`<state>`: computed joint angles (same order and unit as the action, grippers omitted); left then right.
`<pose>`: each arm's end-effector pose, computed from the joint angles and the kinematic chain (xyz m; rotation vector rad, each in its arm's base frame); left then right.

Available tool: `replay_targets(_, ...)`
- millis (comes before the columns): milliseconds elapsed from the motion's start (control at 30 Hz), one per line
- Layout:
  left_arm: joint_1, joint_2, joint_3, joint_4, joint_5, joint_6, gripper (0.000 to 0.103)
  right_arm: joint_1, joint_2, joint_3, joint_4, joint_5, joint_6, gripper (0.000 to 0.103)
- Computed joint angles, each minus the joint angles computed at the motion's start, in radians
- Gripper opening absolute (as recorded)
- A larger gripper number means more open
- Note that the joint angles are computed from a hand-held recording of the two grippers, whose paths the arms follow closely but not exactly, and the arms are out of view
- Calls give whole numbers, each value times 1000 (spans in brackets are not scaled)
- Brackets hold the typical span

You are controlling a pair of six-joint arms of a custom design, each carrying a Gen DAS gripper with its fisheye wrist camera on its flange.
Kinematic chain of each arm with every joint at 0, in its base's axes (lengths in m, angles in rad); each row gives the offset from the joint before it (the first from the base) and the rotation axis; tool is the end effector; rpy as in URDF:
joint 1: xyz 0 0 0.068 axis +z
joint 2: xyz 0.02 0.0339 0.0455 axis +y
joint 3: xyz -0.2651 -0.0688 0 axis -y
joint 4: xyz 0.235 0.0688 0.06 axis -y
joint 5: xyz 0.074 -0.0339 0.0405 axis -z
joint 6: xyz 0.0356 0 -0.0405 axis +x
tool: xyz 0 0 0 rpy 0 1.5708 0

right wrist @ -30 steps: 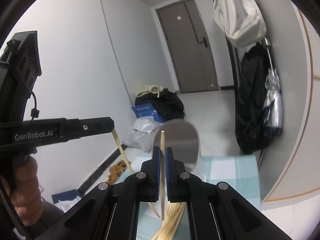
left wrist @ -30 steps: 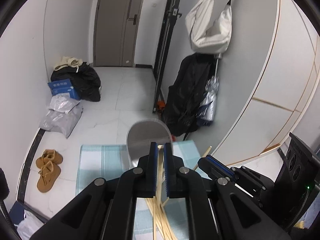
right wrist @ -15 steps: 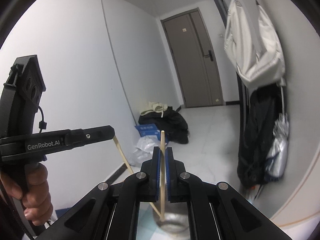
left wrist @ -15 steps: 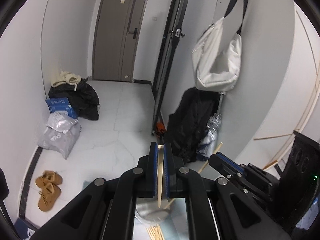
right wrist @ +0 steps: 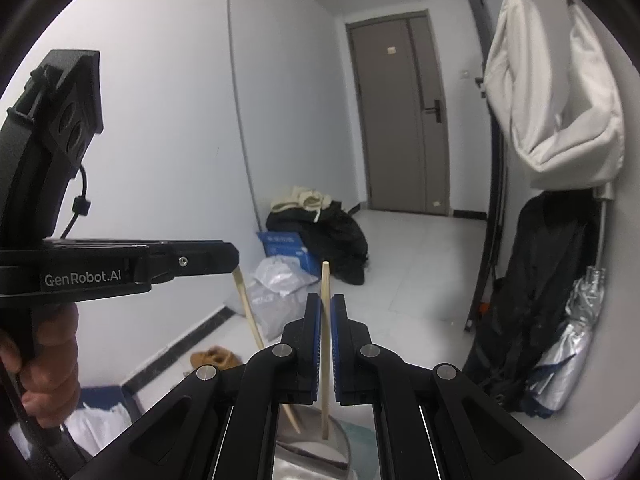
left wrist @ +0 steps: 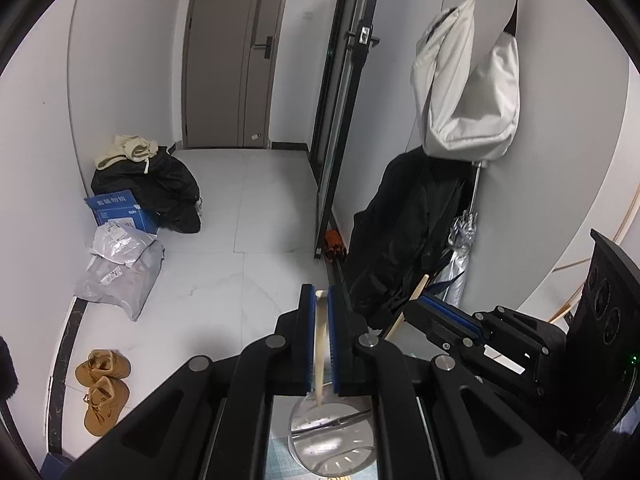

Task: Organize utensils
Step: 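Carry both chopsticks up over the white holder and lower them in, then open both tools to drop the chopsticks into the holder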

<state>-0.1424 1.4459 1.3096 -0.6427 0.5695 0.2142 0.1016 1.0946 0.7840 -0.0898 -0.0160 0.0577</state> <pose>0.2962 -0.0619 0.3310 0.6735 2.1771 -0.6277 0.2402 0.0251 0.2917 -0.0538 1.9723 0.1198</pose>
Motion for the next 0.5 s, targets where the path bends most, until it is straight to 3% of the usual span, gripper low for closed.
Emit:
replay_targets(400,-14,117,18,-64,13,39,4,-21,66,-108,58,-155,-50,7)
replay_targets(433,-9,121,24,-79,10,36,6,-20,55,-120,62,-161,-39,7)
replay_targets(500,-2,126,24,-91,6,29,25,-31,32,-139,56,-177,-21,9)
